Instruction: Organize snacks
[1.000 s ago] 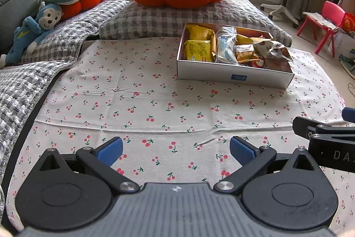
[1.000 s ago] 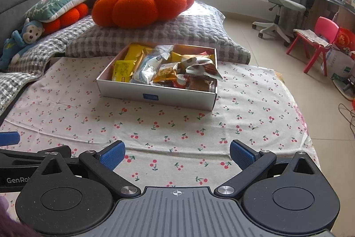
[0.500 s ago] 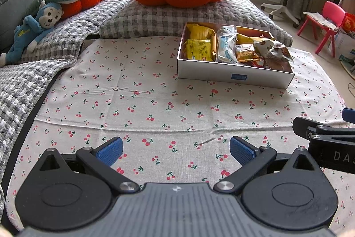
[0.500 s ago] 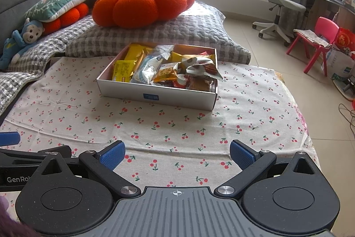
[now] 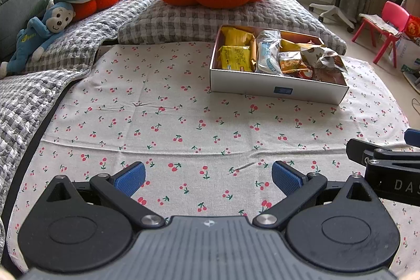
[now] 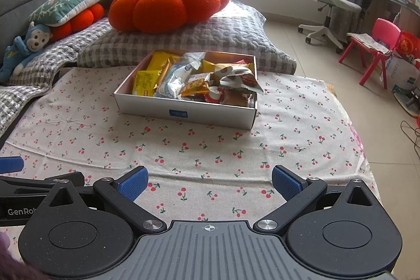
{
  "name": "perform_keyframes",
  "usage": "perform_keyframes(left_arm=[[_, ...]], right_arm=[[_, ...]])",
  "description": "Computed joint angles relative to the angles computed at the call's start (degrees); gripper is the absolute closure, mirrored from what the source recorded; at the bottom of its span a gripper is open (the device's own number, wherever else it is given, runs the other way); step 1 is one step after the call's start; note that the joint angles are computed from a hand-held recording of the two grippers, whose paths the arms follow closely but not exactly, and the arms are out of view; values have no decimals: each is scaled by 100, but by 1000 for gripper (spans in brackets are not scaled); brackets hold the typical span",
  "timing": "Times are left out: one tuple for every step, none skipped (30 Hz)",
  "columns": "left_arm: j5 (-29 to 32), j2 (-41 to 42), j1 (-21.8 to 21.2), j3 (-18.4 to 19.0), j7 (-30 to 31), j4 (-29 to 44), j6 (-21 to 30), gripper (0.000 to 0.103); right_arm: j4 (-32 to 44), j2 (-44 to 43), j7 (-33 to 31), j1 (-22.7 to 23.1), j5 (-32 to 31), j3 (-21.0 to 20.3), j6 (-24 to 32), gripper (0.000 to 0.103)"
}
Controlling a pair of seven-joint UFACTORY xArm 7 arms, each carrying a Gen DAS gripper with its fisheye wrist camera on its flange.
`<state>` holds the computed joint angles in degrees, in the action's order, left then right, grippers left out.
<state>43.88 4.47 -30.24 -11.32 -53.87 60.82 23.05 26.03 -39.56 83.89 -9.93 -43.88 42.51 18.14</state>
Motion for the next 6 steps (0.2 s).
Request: perform_keyframes(left_arm=[[0, 1, 0, 1, -1, -4, -1, 0], [8, 0, -1, 2, -7, -8, 0, 0], [31, 2, -3, 6, -26, -7, 3, 0], [78, -5, -10, 10, -78, -16, 12, 0], [112, -5, -12, 11, -110, -20, 15, 0], [105, -4, -8, 8, -105, -22, 14, 0]], right_arm=[[0, 1, 2, 2, -3, -2, 1, 1], [1, 2, 5, 4, -7, -3, 2, 1], [7, 12, 5, 4, -10, 1, 11, 1], [-2, 14, 9, 6, -18, -5, -1, 1], [-7, 20, 22, 2, -23, 1, -8, 1], [-12, 21, 43, -6, -28, 11, -14, 1]])
